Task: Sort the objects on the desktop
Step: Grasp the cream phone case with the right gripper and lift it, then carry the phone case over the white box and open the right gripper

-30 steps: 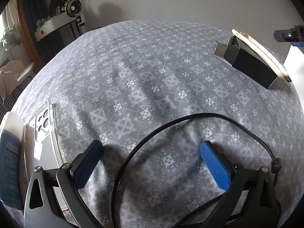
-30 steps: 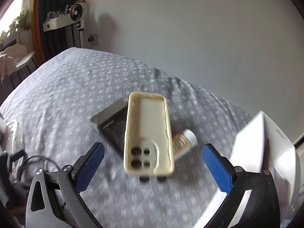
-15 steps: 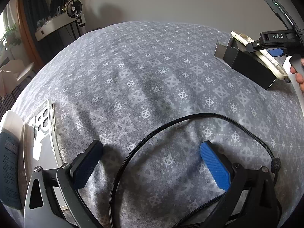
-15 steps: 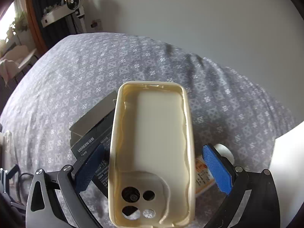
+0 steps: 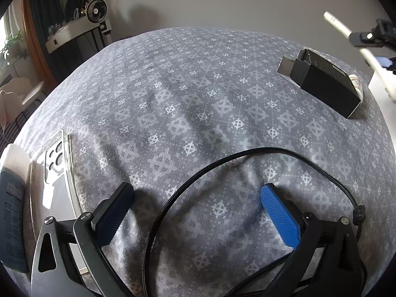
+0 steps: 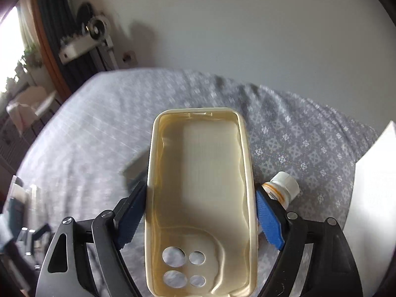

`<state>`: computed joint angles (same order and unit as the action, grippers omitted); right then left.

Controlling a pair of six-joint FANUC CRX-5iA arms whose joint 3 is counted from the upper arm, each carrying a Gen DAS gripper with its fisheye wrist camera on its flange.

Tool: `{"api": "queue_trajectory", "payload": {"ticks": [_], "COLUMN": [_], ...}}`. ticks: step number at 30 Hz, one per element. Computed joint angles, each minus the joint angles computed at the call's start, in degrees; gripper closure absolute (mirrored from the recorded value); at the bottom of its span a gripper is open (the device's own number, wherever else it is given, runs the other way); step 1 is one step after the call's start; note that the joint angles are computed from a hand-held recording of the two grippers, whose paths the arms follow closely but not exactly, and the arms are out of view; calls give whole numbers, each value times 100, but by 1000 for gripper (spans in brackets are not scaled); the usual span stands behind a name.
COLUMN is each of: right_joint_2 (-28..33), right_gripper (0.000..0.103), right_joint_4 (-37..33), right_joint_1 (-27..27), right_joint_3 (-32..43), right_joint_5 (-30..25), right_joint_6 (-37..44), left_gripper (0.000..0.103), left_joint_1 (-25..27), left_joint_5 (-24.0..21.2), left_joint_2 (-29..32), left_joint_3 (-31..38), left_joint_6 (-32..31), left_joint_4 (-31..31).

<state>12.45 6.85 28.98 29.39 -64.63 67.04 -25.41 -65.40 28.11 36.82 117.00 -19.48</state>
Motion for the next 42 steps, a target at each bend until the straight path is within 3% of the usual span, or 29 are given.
{"api": "queue_trajectory", "payload": {"ticks": [4,8,13,18,21,23,28,31,38,42], "right_joint_2": [-851,-1209,-965,-319,162,259,-217,-434,-836,-716], "right_gripper": [21,21,21,21,20,20,20,20,17,15], "right_joint_4": [21,383,884,717,343,355,726,1199,822,388], "right_joint_1": [9,-244,-944,-1897,-2310,-2386,-2113,-1641,-956,-467], "right_joint_3": [-457,-177,590,1394,1891,1854,990,683,606,822], "right_joint_5": [279,-276,-1143,-1979,-2669,-2780,-2195,-1967,-1625,-1625], "right_joint_6": [-446,-438,-164,119,-46,-188,-287,-44,269,349], "left_gripper": [0,0,0,0,0,0,0,0,0,0], "left_joint_1": [-1,-1,-13,-9,-6,-7,-9,-12,16,75], "left_joint_5": [0,-3,-146,-165,-170,-164,-162,-159,-215,-233], "left_joint_2": [3,5,62,80,93,93,98,91,116,84], "left_joint_3": [5,8,117,149,170,165,171,159,204,159], "left_joint_6": [6,6,-12,-18,-23,-19,-14,-8,-71,-278], "left_joint_4": [11,-1,-11,-10,-1,-2,-7,-9,55,234]}}
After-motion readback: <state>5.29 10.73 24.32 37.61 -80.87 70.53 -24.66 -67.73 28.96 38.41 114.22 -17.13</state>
